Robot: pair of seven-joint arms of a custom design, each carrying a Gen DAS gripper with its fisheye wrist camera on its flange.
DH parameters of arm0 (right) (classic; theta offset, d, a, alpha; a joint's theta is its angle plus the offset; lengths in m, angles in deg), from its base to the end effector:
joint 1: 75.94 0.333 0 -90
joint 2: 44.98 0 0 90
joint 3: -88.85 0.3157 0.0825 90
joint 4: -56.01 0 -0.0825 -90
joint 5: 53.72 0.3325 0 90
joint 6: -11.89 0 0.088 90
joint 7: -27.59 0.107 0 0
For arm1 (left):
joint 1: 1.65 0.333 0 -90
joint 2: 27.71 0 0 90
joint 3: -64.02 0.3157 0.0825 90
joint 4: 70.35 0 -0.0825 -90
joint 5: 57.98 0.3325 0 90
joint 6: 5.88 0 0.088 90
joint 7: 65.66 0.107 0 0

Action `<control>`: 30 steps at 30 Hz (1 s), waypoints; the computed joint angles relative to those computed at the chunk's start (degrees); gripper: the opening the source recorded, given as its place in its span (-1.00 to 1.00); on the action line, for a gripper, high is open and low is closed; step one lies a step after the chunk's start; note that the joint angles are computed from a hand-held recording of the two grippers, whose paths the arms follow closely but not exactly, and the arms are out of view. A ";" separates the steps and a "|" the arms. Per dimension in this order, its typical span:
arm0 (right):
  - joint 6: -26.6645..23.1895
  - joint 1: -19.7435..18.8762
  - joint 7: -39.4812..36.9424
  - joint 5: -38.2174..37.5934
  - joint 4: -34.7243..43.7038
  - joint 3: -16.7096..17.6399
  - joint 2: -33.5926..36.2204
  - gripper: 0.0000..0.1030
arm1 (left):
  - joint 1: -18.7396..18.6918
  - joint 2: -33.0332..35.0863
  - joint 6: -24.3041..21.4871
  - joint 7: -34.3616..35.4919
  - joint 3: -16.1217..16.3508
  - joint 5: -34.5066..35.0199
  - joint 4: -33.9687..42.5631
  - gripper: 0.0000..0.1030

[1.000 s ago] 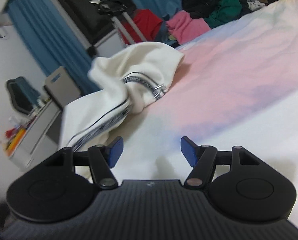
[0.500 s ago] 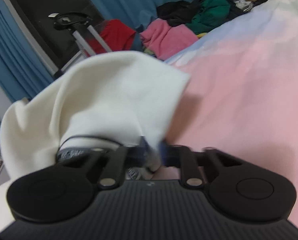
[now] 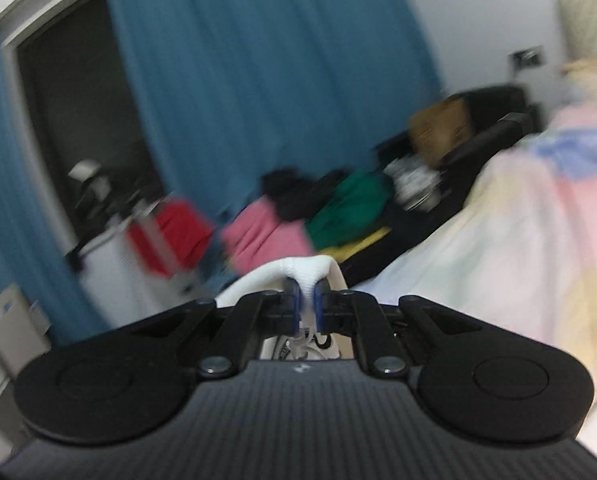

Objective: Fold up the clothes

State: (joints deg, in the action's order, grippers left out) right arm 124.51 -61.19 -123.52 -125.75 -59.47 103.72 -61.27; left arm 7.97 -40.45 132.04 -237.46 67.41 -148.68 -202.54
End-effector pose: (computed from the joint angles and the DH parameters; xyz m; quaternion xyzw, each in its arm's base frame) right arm 0.4146 0.1854 0.6477 -0.1679 0.7826 -0.4779 0.3617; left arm 0.4508 0.0991 0.4994 -0.4736 0.6711 -0.5301 0.2105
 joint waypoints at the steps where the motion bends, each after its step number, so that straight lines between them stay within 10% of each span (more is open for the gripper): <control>1: -1.06 -0.21 -1.83 1.37 -0.24 -0.63 -1.51 -0.80 | -0.01 -0.26 0.07 0.38 -0.03 -0.05 -0.12 0.88; 12: 0.12 -2.42 -5.48 10.68 -7.20 -1.71 -4.00 -0.67 | -1.62 1.69 4.64 4.26 -2.09 -0.66 0.29 0.88; 14: 1.77 -2.43 -2.47 11.68 -10.23 -1.45 -4.70 -0.39 | -1.81 2.12 5.04 3.83 -2.26 0.03 0.36 0.88; 18: -2.30 -2.13 10.43 9.45 -15.12 3.59 -5.91 0.46 | -1.66 2.38 3.74 3.94 -1.66 0.83 0.04 0.88; 24: -13.12 4.17 36.23 10.77 -20.83 12.03 -4.32 0.46 | -1.78 1.67 5.43 5.99 -2.13 0.31 -1.07 0.88; 30: 2.73 7.70 35.26 6.84 -24.58 4.36 -6.29 0.46 | -2.56 1.50 8.83 5.10 -2.81 0.16 -0.96 0.88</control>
State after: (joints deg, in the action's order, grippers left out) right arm 127.23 -53.49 -88.26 -118.90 -84.05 108.08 -67.55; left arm 5.41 -38.95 140.87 -232.36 64.60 -148.53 -203.49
